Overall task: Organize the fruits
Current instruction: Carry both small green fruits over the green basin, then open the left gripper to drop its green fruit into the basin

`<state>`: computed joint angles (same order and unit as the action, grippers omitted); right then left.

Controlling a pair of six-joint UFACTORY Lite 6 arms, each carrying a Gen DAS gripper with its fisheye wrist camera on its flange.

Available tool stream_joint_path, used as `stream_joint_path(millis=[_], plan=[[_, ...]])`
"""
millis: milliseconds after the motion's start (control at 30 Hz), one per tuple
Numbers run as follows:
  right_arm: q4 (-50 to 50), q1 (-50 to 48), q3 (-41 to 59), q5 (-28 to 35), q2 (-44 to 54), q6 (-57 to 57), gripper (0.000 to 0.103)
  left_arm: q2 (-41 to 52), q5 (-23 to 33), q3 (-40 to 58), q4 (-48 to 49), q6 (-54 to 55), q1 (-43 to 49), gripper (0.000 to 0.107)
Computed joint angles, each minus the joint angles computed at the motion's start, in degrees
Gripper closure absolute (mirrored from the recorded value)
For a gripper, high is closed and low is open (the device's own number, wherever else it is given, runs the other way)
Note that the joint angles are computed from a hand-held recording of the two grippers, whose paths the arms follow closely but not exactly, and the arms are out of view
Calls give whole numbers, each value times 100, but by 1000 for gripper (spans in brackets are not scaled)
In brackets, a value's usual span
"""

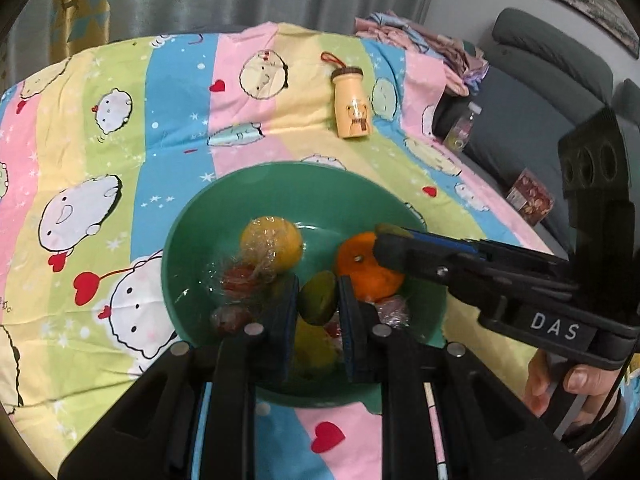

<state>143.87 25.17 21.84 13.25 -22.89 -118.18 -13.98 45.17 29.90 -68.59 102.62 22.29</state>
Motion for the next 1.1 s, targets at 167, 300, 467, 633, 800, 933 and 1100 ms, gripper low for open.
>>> stream_joint_path(millis=[167,300,467,633,800,933,1100], plan=[[143,-182,186,334,660,-248,82,398,-552,106,-187,89,-462,88],[463,-169,279,368,899,-605,82,504,-853,133,-244,135,-732,88],[950,-49,377,168,972,-1123,82,613,-1141,214,-250,26,-994,88],[957,-17,389,104,961,-1101,82,548,-1314,169,-184,-102,-1141,88],[1058,36,360,30,876,-1205,82,562,-1445,185,-60,-256,-1213,88],[1344,107,370,-70,850,-1453,82,596,-1529,201,12,-366,-1261,88],[1427,121,362,-115,817,-1526,82,585,-1624,187,24,-384,-1316,88]])
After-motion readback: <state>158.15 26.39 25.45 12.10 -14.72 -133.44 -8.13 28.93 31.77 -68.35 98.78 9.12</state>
